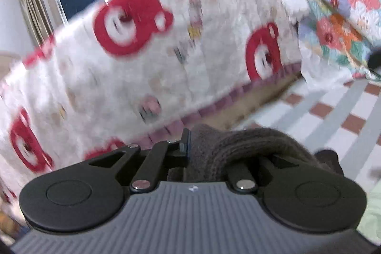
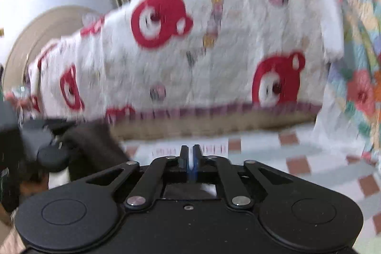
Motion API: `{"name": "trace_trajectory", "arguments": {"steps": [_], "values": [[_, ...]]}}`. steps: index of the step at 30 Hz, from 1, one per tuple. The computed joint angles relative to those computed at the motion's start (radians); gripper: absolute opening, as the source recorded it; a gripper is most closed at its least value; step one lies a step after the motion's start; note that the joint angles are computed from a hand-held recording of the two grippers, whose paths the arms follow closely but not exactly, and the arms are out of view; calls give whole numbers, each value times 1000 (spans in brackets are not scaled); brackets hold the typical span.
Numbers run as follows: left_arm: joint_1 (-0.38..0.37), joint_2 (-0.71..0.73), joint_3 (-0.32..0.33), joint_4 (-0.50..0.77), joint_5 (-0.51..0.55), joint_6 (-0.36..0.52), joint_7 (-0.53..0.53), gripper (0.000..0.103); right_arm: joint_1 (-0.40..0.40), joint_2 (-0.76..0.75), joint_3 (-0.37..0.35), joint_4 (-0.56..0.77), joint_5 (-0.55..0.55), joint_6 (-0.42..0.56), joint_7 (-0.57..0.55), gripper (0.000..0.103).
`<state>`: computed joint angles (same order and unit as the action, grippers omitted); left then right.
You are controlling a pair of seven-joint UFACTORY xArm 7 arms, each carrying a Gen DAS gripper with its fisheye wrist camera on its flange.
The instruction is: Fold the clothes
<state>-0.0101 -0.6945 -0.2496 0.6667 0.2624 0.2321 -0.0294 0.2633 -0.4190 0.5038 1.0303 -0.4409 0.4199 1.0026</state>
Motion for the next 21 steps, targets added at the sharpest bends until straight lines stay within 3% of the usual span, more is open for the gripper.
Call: {"name": "trace_trajectory", "arguments": {"steps": [1,2,3,6,9,12,15,17,21], "values": [[2,-13,13,-34,4,-6,7,6,14,26,3,-9,1,15,-27,31],[14,-21,29,-65,14,-22,20,6,29,56,5,-15,-1,32,-51,50],[29,-27,45,-95,22,-40,35,8,46,92,6,-15,-10,50,-83,55],[42,-44,135,-149,4,-27,92,11,131,225,-17,7,-20,112,-256,54],[10,-24,264,-145,-93,46,139,15,202,336,-41,45,-34,112,-407,52],[30,22,307,-157,-178,39,128,28,247,424,-46,113,-233,190,-330,55],[33,56,327,-181,-228,10,132,30,305,470,-70,157,-424,308,-239,60],[4,63,353,-193,-259,4,167,29,333,479,-92,172,-411,376,-234,60],[-70,72,431,-184,-360,27,235,29,379,460,-134,143,-341,423,-331,61]]}}
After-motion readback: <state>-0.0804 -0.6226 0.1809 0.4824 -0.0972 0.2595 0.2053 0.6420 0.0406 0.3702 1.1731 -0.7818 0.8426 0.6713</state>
